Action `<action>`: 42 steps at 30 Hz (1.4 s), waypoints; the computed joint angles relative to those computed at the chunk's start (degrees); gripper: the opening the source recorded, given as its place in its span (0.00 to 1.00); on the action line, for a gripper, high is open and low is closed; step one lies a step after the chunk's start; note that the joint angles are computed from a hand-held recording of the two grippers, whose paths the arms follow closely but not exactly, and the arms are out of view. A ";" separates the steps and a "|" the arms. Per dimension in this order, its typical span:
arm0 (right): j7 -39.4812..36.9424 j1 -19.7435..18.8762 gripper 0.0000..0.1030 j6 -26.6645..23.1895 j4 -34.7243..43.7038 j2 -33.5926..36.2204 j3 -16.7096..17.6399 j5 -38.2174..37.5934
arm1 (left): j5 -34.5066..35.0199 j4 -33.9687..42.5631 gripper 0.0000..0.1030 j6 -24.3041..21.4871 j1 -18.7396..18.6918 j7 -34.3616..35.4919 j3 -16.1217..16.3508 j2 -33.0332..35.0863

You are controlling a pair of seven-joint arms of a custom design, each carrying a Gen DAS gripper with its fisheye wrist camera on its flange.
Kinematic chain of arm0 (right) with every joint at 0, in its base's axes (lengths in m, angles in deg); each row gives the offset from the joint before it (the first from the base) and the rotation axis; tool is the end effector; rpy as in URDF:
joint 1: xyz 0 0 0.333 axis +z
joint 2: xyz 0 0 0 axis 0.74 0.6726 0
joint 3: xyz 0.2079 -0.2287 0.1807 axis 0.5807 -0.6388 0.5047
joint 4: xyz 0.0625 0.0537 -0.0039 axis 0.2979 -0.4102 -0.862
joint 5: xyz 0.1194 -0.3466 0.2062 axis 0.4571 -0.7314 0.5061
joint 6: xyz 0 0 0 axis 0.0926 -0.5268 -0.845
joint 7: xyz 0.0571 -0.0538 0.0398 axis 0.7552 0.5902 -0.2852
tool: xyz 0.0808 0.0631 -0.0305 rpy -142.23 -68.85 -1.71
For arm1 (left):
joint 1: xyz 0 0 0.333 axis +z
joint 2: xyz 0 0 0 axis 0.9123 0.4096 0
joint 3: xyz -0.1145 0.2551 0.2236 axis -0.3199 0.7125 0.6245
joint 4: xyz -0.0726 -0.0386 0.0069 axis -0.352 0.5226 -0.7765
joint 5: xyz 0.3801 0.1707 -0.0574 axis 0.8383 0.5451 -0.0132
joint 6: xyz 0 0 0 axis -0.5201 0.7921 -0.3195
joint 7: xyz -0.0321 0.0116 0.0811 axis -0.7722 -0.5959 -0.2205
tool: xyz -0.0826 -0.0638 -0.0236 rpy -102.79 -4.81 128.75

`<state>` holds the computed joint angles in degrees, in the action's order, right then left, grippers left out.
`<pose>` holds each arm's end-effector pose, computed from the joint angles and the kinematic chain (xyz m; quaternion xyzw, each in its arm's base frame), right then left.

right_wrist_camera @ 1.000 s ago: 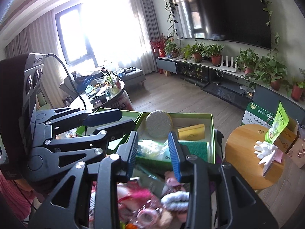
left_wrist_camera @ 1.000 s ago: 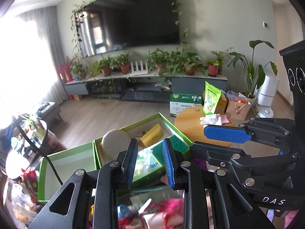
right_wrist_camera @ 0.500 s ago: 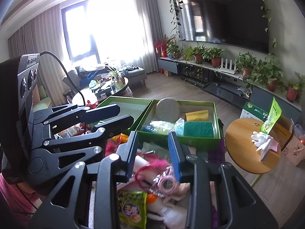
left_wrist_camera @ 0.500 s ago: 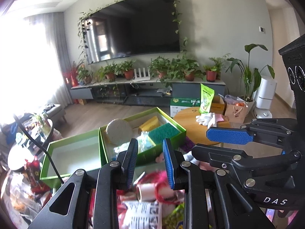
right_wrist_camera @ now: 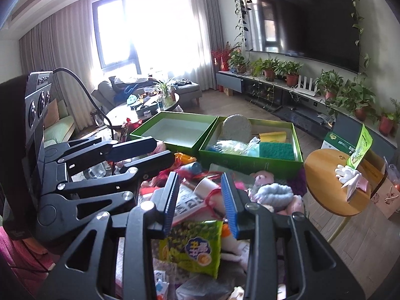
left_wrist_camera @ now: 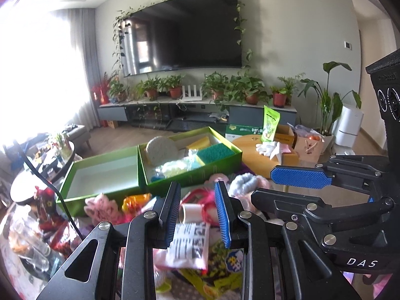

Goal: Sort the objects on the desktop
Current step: 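Withdraw both grippers from the green box back over the table, then move both grippers down toward the clear bag with printed white packet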

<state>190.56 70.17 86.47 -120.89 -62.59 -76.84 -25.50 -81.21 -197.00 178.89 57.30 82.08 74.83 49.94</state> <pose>0.5003 0.3604 0.6338 -0.6820 0.5456 -0.2558 0.4146 0.6020 -0.1467 0.6019 -0.4085 0.7714 -0.4176 0.2523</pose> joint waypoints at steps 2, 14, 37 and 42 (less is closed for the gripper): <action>0.81 0.19 0.34 -0.18 -0.61 -0.35 0.32 -0.78 | -0.80 -1.45 0.27 -0.26 0.02 0.85 0.20 -0.98; 6.56 1.10 0.34 -1.88 -4.55 -1.19 2.36 -3.19 | -7.13 -8.44 0.27 -1.24 -1.25 7.55 2.52 -3.96; 12.16 5.15 0.37 1.09 -10.56 1.96 1.14 1.51 | -6.02 -15.17 0.27 -5.93 0.46 10.47 3.07 -3.63; 10.17 5.77 0.48 0.61 -10.68 3.40 0.83 5.56 | -4.82 -15.34 0.30 -6.80 1.29 9.22 3.09 -2.80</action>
